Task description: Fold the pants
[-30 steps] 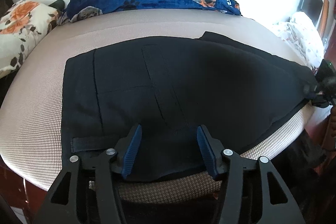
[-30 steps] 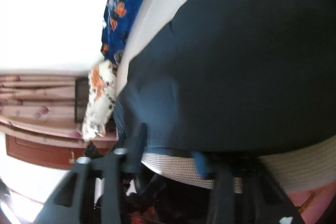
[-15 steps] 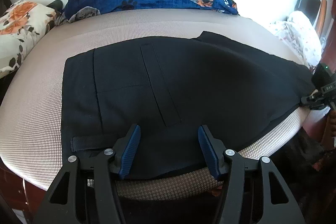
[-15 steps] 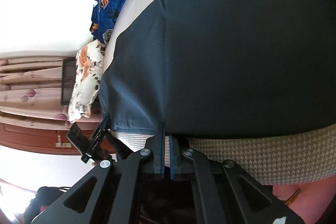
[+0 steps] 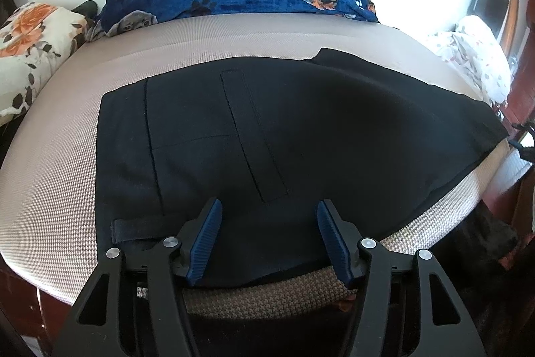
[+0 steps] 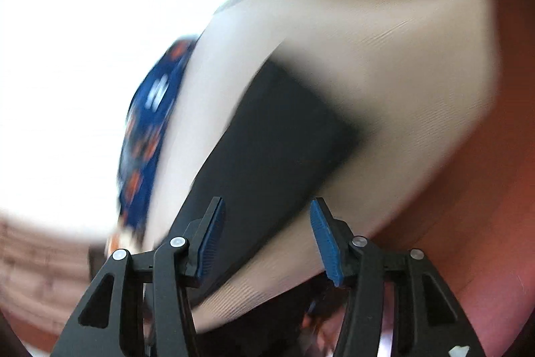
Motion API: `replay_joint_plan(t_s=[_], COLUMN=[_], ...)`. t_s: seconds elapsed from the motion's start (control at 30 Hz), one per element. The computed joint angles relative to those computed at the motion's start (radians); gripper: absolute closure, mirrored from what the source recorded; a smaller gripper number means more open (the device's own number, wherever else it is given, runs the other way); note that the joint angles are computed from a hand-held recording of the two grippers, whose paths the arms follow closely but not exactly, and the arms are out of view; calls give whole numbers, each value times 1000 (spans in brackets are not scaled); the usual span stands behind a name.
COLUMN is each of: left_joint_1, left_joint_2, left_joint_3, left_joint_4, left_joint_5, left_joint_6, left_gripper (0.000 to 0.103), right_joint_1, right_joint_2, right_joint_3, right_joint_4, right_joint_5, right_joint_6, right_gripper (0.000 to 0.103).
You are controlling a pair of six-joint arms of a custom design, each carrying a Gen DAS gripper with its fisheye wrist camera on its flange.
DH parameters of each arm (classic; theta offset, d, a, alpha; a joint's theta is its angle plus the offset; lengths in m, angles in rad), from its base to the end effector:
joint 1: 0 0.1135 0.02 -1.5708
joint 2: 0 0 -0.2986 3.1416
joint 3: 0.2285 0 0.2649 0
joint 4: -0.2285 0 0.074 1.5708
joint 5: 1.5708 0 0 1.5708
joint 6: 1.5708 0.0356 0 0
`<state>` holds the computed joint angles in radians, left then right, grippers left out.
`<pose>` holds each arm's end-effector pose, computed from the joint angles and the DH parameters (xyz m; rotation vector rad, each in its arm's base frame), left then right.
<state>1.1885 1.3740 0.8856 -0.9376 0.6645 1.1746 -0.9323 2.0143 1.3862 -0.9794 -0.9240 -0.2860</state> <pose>0.1070 0.2074 0.2373 0.0447 2.4700 -0.1577 0.2544 -0.2952 0.1848 0.7985 2.3138 1.0252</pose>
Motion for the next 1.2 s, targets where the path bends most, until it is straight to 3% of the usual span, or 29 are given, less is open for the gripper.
replay_joint_plan(t_s=[0.2,0.27,0.4,0.5,0.97,1.2], left_joint_1=[-12,-19,-25,-29,-45,-58], left_joint_2=[-15,-23,-27,-36,-36,-49], left_joint_3=[-10,-13,-17,-26,-24,-35], left_joint_4=[11,14,16,25,27,39], left_joint_5=[-16,-20,-17,-16,-21,-26], left_joint_6=[-4,-15,-31,-35,-57,-71], left_gripper=[34,33,32,31,27,27], right_joint_1=[-26,8,84,112,40,-49], right_joint_2=[9,-42,-150,-154,-26,-2], right_joint_3=[-36,-88,-169,-157,-68,-62], right_joint_4=[130,193,321,346,211,283], right_joint_5=[13,33,149,151,82,59], right_joint_6=[90,83,147,188,120,245], right_gripper=[54,91,92,93,94,85])
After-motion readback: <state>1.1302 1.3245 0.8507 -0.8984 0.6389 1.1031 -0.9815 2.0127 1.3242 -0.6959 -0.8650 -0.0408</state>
